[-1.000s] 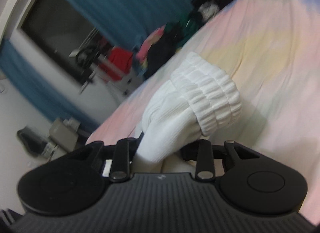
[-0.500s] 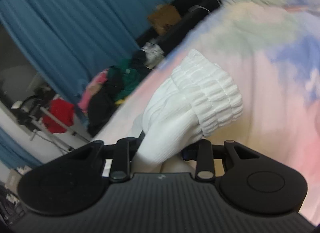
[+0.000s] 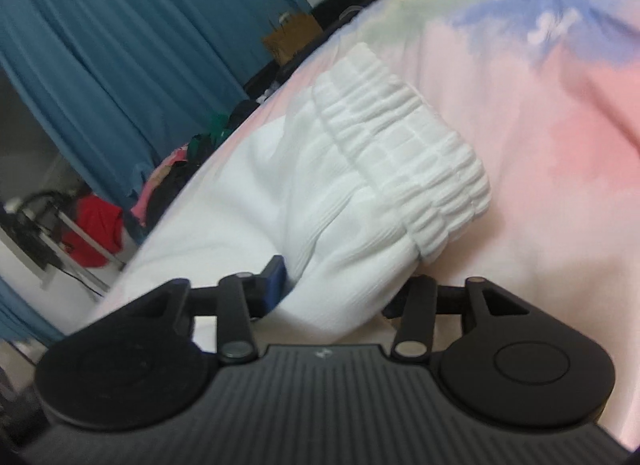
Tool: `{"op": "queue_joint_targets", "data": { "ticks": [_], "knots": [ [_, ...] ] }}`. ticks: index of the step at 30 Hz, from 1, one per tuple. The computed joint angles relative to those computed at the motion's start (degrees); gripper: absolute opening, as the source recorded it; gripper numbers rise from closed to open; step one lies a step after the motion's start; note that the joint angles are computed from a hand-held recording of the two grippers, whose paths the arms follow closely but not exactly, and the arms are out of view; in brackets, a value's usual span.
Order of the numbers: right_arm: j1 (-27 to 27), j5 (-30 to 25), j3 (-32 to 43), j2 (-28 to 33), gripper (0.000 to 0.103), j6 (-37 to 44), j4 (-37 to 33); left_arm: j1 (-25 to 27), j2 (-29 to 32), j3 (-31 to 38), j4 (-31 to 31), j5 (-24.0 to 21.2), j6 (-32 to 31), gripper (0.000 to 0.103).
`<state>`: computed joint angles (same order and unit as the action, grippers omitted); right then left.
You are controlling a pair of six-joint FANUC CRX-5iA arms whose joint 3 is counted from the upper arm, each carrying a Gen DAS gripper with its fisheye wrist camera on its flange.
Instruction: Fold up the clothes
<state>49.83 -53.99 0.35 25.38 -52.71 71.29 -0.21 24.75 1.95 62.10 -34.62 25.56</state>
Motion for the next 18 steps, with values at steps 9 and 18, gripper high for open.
{"op": "queue_joint_targets", "data": {
  "ticks": [9, 18],
  "knots": [
    [6.5, -12.8, 9.5, -1.5, 0.057, 11.0, -16.2, 3.3, -9.0, -2.7, -6.8, -4.7, 6.8, 0.083],
    [15.5, -24.4, 13.9, -4.9, 0.094, 20.8, -8.6, 8.5, -26.6, -10.8, -5.0, -9.3, 1.8, 0.101]
  ]
}}
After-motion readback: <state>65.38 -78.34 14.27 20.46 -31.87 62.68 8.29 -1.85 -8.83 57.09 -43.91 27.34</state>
